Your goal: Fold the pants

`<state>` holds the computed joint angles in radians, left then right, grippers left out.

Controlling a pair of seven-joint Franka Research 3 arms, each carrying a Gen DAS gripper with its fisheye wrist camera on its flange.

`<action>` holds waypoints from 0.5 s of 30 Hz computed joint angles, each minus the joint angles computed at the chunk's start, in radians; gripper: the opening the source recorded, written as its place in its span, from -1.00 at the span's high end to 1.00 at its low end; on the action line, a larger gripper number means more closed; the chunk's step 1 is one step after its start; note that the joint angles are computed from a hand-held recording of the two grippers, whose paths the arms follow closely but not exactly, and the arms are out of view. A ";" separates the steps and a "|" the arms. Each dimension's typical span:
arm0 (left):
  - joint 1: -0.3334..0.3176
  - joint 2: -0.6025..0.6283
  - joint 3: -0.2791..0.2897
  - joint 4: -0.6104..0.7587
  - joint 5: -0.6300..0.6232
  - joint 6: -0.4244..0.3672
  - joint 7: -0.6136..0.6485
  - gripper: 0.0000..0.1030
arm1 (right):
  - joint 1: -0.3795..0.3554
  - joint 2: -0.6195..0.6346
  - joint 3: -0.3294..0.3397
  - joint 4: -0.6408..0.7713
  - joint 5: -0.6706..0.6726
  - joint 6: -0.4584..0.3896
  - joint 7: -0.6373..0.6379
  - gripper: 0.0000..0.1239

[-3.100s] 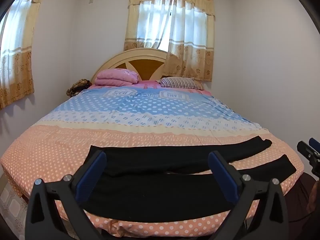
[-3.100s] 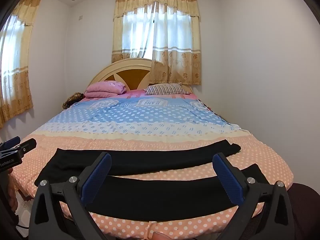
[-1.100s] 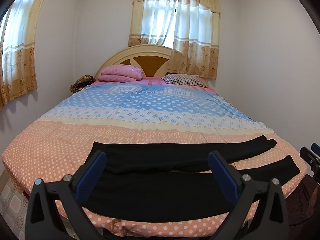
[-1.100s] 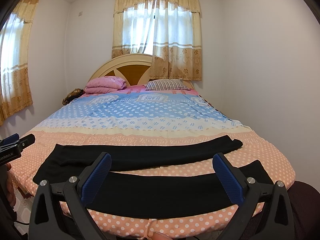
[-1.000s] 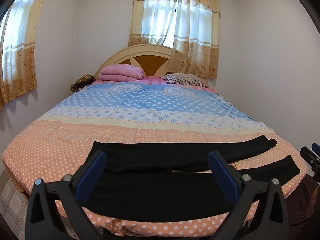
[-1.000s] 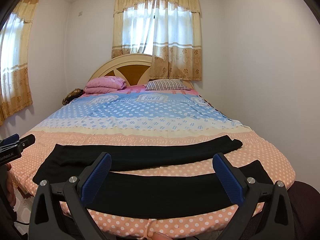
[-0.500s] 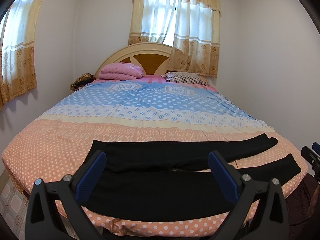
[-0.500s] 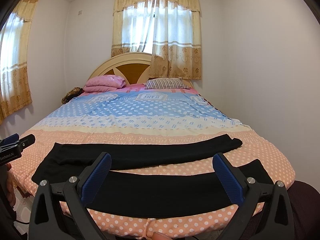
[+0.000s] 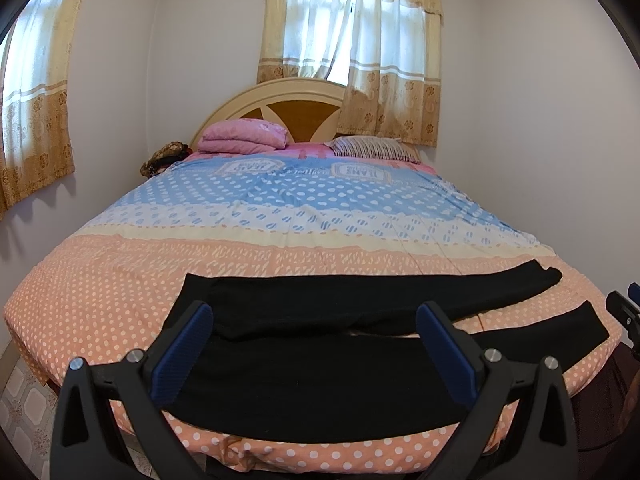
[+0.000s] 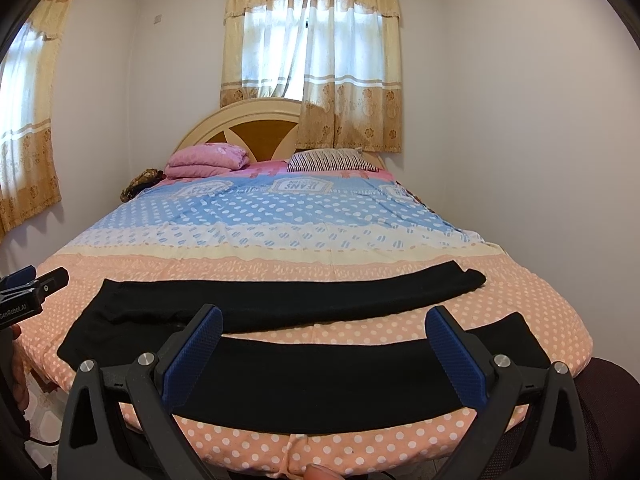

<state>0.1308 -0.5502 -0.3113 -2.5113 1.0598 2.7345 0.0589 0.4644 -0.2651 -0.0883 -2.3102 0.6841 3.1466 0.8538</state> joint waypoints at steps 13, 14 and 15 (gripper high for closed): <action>-0.004 0.226 0.079 0.084 0.033 -0.094 0.097 -1.00 | -0.168 0.240 0.084 0.125 -0.129 -0.076 0.117 -0.64; -0.007 0.243 0.098 0.090 0.025 -0.090 0.119 -1.00 | -0.183 0.264 0.089 0.148 -0.125 -0.085 0.113 -0.64; -0.009 0.261 0.122 0.095 0.009 -0.069 0.150 -1.00 | -0.196 0.280 0.098 0.167 -0.096 -0.095 0.084 -0.64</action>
